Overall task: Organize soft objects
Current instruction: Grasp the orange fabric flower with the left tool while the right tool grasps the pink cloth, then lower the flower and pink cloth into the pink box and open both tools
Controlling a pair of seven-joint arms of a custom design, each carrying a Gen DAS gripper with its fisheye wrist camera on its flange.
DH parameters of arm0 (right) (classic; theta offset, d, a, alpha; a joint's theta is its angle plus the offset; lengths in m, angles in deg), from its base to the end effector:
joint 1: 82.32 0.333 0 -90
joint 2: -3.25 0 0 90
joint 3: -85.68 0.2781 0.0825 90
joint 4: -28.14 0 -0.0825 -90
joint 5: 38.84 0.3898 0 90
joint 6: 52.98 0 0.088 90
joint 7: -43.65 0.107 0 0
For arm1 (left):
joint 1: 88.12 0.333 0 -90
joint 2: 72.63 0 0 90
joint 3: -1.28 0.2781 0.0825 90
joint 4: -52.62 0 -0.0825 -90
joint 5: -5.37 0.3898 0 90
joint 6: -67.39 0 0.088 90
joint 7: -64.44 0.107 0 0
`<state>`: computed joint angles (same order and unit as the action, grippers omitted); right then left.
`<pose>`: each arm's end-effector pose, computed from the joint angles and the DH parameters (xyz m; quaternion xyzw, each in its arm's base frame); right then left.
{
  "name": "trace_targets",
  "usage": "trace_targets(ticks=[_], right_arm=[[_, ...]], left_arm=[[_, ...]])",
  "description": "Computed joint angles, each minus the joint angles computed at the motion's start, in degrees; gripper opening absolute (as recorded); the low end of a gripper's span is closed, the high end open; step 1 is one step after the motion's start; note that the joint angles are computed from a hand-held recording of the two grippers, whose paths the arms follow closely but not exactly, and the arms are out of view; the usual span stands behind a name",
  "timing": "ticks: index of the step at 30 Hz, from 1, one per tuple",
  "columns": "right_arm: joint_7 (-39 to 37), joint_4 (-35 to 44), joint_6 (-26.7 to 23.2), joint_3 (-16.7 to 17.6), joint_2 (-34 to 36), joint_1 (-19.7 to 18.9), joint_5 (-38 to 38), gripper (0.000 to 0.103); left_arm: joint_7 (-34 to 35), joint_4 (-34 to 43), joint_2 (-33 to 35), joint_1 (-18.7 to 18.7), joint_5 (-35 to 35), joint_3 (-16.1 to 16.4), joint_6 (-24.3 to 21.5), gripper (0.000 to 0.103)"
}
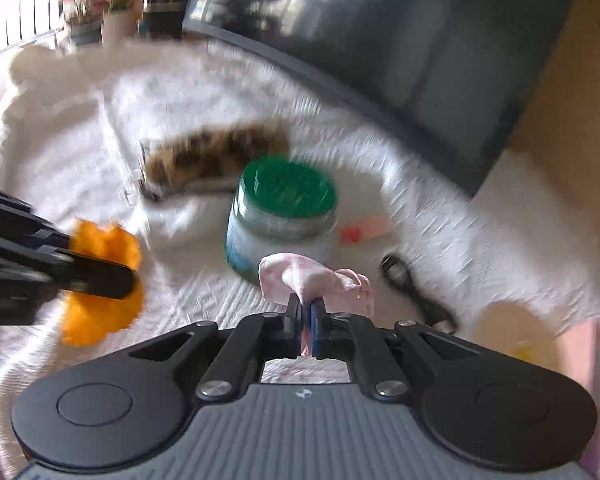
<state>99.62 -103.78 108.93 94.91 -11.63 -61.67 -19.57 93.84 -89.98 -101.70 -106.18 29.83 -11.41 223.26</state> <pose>0.4658 0.2532 0.5018 -0.8625 0.3251 -0.2160 0.3221 0.3894 -0.2563 0.5059 -0.7060 0.5890 -0.3393 0.1990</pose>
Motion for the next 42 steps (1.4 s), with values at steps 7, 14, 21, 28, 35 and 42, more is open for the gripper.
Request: trace_targets(ticks=[7,14,21,28,35,42], right_arm=[[-6.0,-1.3,2.3,-4.2,-8.8,1.0,8.1,0.004],[-6.8,-1.5,7.1,-4.4,-12.1,-3.6,9.0,0.004],[-4.9,-4.4,9.1,-4.6,-16.7,-9.0,7.9,0.004],[-2.9,-7.6,10.7,-4.2,-19.8,-14.8,6.3,0.004],[-1.3,-9.6,11.9,-4.3,-20.4,-19.5,4.6,0.004],[-2.3,-10.8,12.0,-7.3,-20.8,-20.6,5.5,0.004]], left_arm=[[2.1,10.9,6.7,2.1,5.7,-2.9,-1.5,0.016],[3.4,21.0,13.7,2.8,11.2,-4.7,-2.1,0.016],[4.9,31.2,22.0,1.2,12.7,-4.8,-1.3,0.016],[7.9,41.9,31.8,-1.9,11.0,-4.8,0.8,0.016],[16.0,52.4,42.0,-4.3,1.0,-5.9,3.5,0.016],[24.9,63.2,52.1,-4.6,-11.0,-9.6,4.1,0.016]])
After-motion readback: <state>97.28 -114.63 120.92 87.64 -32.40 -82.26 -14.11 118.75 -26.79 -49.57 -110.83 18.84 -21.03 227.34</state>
